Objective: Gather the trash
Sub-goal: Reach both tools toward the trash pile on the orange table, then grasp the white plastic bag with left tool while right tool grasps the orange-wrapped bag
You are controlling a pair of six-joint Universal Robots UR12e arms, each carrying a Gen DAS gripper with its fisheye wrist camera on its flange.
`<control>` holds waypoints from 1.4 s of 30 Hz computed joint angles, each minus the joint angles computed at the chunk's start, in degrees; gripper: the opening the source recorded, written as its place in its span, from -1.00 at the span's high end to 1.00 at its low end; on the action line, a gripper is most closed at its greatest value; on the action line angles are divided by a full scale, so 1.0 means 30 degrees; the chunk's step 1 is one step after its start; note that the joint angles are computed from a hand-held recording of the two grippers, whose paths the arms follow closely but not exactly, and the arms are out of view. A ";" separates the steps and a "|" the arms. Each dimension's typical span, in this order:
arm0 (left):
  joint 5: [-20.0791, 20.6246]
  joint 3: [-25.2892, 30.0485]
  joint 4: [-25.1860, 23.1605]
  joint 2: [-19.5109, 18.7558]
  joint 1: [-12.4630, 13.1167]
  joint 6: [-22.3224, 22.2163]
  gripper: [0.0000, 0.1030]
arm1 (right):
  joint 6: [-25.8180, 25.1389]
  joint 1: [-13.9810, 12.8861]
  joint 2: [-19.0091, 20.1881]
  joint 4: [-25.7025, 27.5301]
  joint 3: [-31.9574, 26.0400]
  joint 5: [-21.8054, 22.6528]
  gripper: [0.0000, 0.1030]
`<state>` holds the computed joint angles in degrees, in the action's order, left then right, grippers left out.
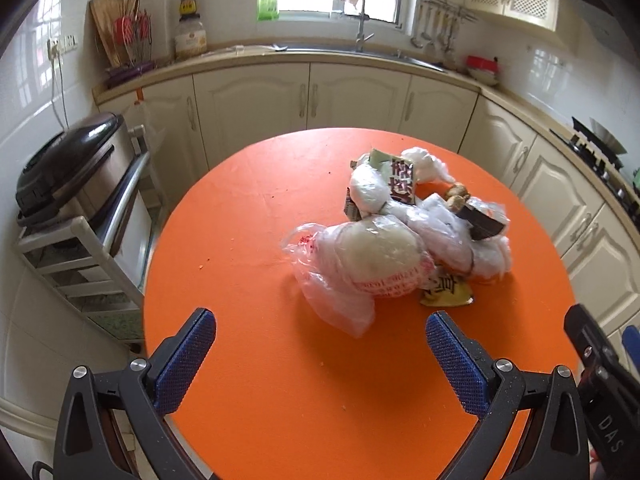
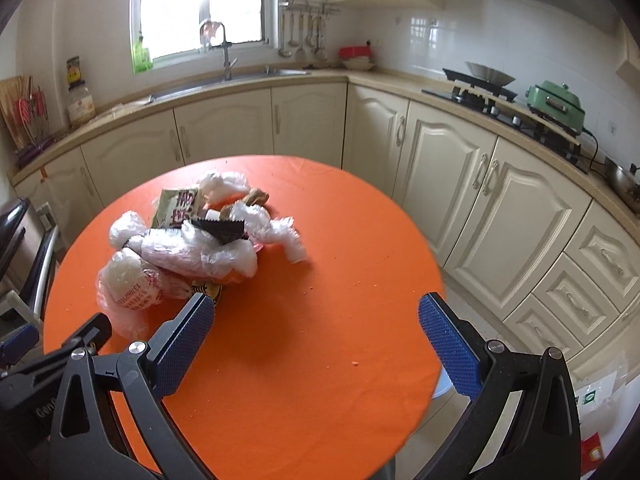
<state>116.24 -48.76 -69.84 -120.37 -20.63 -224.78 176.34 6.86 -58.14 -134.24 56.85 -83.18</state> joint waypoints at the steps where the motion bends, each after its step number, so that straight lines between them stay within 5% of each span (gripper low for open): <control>1: -0.0199 0.0047 0.0098 -0.0044 0.0091 0.0096 -0.99 | -0.0061 0.0099 0.0196 0.0257 -0.0281 -0.0194 -1.00; 10: -0.2436 0.1274 0.0629 -0.1135 0.1237 0.1142 -0.98 | 0.0214 0.0427 0.1964 0.2546 -0.3006 -0.1001 -1.00; 16: -0.4519 0.2415 -0.0768 -0.2009 0.1904 0.1229 -0.98 | 0.0341 0.0469 0.2869 0.3872 -0.4375 -0.1142 -1.00; 18: -0.5772 0.2321 -0.0772 -0.2076 0.2176 0.1273 -0.55 | 0.0395 0.0452 0.3085 0.4277 -0.4736 -0.1077 -1.00; 19: -0.6436 0.1915 -0.0370 -0.1905 0.2315 0.1278 -0.54 | 0.0418 0.0441 0.3148 0.4382 -0.4840 -0.1017 -1.00; 21: -0.6106 0.1548 0.0075 -0.1662 0.2300 0.1634 -0.30 | 0.0384 0.0449 0.3180 0.4430 -0.4889 -0.0852 -1.00; 30: -0.4763 -0.1134 0.1410 0.0298 0.2408 0.1885 -0.24 | -0.1028 0.0517 0.3129 0.4352 -0.5059 0.1830 -0.99; 36: -0.4051 -0.3023 0.1660 0.1734 0.2373 0.0735 -0.25 | -0.2910 0.0913 0.3894 0.6289 -0.6507 0.3438 -0.60; 42: -0.4413 -0.2563 0.1164 0.1257 0.2403 -0.0006 -0.25 | -0.4201 0.1604 0.4780 0.6110 -0.7672 0.1252 -0.56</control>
<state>103.00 -56.45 -66.35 -116.60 -13.42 -224.80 163.74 11.67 -43.80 -115.91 33.83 -79.42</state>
